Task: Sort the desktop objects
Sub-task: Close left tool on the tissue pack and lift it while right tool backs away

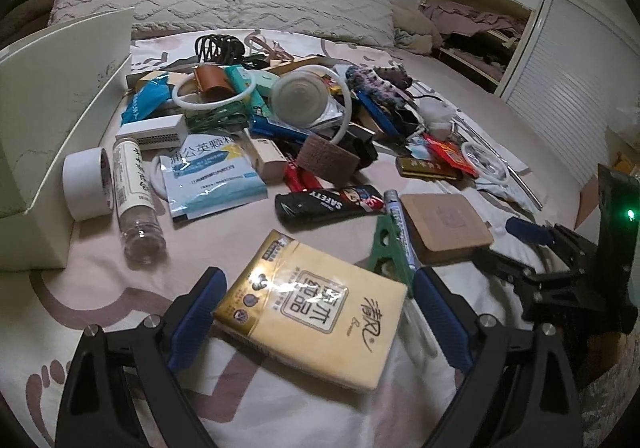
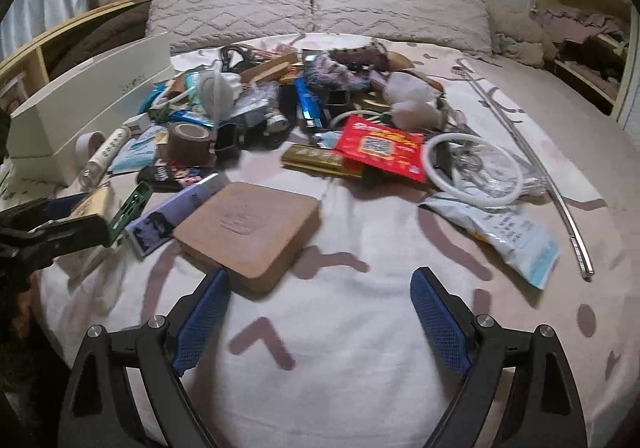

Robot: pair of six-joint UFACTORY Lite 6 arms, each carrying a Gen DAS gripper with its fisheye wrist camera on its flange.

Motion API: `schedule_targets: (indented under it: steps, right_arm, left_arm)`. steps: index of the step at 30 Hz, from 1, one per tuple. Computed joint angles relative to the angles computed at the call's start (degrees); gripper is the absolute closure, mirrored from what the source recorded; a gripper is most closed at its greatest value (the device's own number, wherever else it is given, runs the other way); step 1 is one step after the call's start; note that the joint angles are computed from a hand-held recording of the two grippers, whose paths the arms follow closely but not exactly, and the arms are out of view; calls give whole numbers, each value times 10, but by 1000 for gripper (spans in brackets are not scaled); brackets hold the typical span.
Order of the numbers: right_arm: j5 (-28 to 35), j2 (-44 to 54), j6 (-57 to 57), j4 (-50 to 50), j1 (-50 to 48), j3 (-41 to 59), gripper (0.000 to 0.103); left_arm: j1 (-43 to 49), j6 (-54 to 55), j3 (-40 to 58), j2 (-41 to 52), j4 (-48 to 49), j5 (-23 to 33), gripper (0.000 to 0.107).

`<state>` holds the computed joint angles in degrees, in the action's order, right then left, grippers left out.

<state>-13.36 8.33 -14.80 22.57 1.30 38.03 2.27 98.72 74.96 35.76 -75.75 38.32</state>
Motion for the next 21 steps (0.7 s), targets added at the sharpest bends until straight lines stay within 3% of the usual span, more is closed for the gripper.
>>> schedule_targets:
  steps: [4, 13, 21]
  right_arm:
    - [16, 13, 98, -94, -31, 16, 12]
    - [18, 82, -50, 54, -31, 90, 6]
    - [10, 96, -7, 16, -38, 97, 3]
  left_arm:
    - [8, -11, 0, 0, 14, 27, 12]
    - [12, -9, -19, -14, 12, 34, 12]
    - [12, -15, -28, -28, 40, 28, 12]
